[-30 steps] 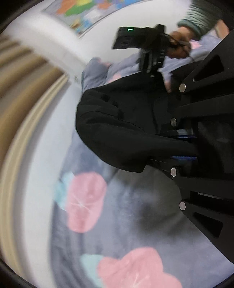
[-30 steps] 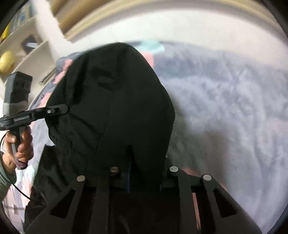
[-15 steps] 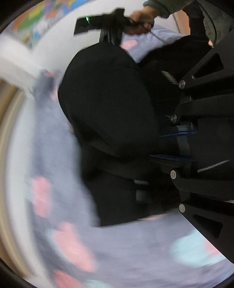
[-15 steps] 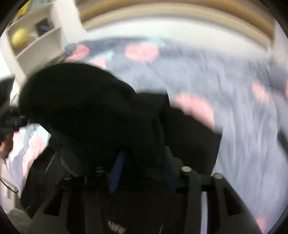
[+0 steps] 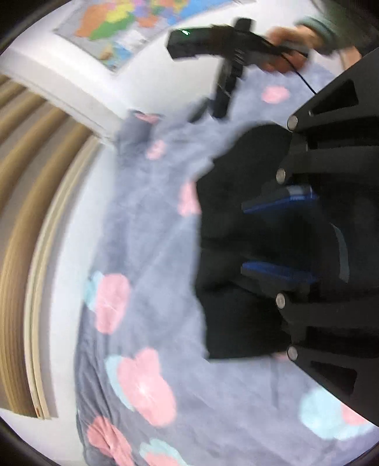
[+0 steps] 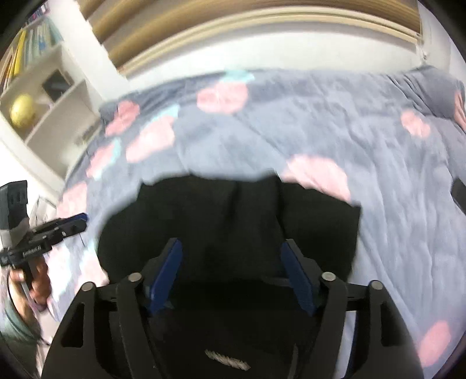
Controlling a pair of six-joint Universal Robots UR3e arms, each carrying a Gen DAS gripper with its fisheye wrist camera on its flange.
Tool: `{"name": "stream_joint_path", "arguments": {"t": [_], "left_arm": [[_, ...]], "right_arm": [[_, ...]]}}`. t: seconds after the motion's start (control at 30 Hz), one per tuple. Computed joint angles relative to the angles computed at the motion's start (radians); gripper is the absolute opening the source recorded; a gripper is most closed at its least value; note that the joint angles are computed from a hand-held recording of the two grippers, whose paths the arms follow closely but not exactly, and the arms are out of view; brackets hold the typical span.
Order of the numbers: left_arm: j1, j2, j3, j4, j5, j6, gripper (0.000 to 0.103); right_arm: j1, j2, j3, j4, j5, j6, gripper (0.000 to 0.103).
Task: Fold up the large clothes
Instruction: 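Lift the black jacket by the hood with both grippers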
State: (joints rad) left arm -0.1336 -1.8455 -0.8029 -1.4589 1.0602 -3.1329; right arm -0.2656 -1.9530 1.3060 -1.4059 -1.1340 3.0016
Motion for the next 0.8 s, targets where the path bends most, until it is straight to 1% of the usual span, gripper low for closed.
{"name": "stream_joint_path", "arguments": {"t": [0.07,0.1,0.13,0.17,0.2,0.23,0.3,0.33,0.37,0.43,0.5,0.53,0.57,0.6,0.63,0.67,0.7,0.8], "left_arm": [[-0.031,-0.119,0.133,-0.008,-0.02,-0.022,0.041],[-0.042,-0.173,0.191,-0.028,-0.03,-0.031,0.041],[-0.049,-0.198,0.207,-0.04,-0.048,-0.033,0.041],[-0.047,-0.226,0.205,-0.066,-0.107,-0.015,0.041],[-0.047,-0.232,0.179,-0.088,-0.143,0.009,0.041],[-0.052,-0.219,0.129,-0.107,-0.158,0.04,0.041],[-0.078,-0.158,-0.031,-0.103,-0.136,0.095,0.041],[-0.088,-0.141,-0.079,-0.099,-0.12,0.108,0.041],[-0.111,-0.112,-0.168,-0.079,-0.071,0.108,0.041],[-0.134,-0.094,-0.268,-0.064,-0.03,0.089,0.041],[-0.175,-0.069,-0.43,0.054,0.029,0.056,0.04],[-0.194,-0.065,-0.48,0.112,0.055,0.04,0.04],[-0.207,-0.065,-0.509,0.156,0.071,0.022,0.04],[-0.223,-0.073,-0.525,0.202,0.092,-0.002,0.04],[-0.231,-0.084,-0.519,0.218,0.102,-0.014,0.04],[-0.223,-0.087,-0.518,0.217,0.088,-0.019,0.04],[-0.21,-0.086,-0.517,0.209,0.064,-0.024,0.04],[-0.169,-0.028,-0.55,0.204,0.004,-0.014,0.039]], "right_arm": [[0.082,0.115,-0.074,-0.073,-0.017,0.1,0.075],[0.143,0.176,-0.119,-0.107,-0.044,0.162,0.075],[0.17,0.201,-0.123,-0.129,-0.056,0.184,0.075],[0.214,0.253,-0.14,-0.157,-0.079,0.216,0.075],[0.245,0.29,-0.154,-0.152,-0.093,0.232,0.075],[0.29,0.318,-0.153,-0.167,-0.107,0.263,0.075],[0.326,0.324,-0.084,-0.179,-0.099,0.262,0.075],[0.346,0.308,-0.029,-0.185,-0.111,0.259,0.075],[0.372,0.287,0.043,-0.195,-0.136,0.263,0.075],[0.396,0.233,0.21,-0.23,-0.155,0.275,0.075],[0.4,0.197,0.363,-0.261,-0.156,0.293,0.075],[0.414,0.171,0.457,-0.316,-0.165,0.315,0.075],[0.435,0.154,0.523,-0.378,-0.181,0.331,0.075],[0.478,0.157,0.568,-0.449,-0.223,0.353,0.075],[0.514,0.176,0.582,-0.495,-0.261,0.369,0.076],[0.555,0.204,0.57,-0.52,-0.3,0.393,0.08],[0.569,0.215,0.564,-0.527,-0.316,0.411,0.081],[0.517,0.184,0.561,-0.497,-0.251,0.403,0.082]]}}
